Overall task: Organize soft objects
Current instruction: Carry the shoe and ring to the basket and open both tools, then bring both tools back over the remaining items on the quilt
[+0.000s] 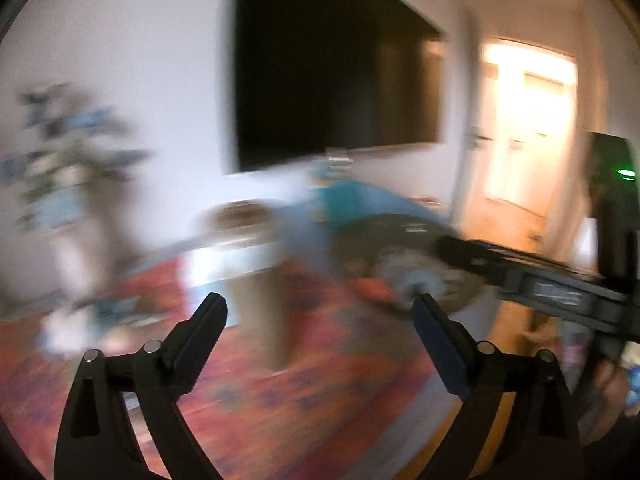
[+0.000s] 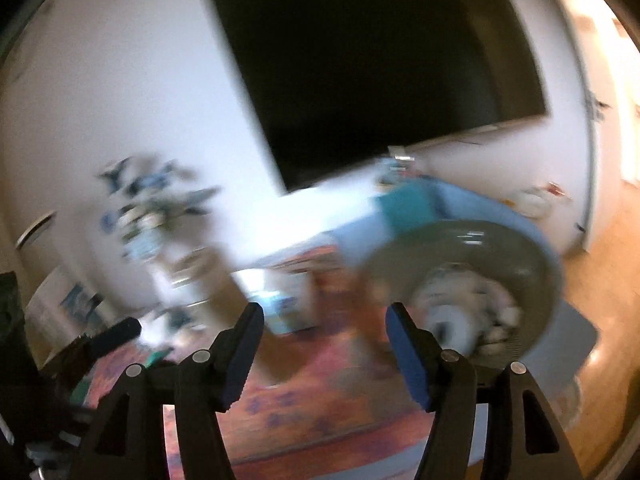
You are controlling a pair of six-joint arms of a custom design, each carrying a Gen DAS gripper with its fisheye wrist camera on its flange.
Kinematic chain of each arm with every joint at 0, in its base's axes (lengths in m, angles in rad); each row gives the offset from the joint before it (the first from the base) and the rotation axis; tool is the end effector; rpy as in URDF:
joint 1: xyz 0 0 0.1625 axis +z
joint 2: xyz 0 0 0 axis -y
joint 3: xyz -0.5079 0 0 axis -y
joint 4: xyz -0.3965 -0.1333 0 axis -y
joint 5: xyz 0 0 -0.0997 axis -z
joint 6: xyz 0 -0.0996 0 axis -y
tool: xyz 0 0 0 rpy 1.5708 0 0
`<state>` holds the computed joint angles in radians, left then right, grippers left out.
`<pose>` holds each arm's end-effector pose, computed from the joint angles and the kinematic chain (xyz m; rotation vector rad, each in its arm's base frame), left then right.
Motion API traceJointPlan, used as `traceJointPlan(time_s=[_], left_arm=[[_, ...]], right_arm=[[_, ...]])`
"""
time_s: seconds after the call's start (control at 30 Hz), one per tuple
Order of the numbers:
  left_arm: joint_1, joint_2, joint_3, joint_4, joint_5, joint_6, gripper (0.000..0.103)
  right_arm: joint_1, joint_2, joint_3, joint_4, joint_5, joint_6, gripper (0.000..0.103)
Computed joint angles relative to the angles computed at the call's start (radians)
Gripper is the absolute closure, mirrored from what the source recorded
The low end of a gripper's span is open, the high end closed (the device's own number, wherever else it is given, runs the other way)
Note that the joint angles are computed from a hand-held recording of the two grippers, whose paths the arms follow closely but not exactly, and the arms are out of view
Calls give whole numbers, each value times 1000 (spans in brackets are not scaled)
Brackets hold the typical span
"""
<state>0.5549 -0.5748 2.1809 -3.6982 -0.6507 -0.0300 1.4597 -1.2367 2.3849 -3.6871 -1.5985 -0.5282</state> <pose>-0.3375 -0.4593 0.0397 0.8383 2.2167 -1.1244 0.0779 -0.4793 0.3064 0.5061 -2.4805 1.2526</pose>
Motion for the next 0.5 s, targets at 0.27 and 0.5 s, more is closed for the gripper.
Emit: traceJointPlan(time_s=[0.27,0.5], left_arm=[[36,-64,160,-158,484,5,1],[229,-38,134,-441,491,238,1]], right_arm=[[200,242,-23,-12,-27,-61,15],[281,545,-165,-111,-173,-188,15]])
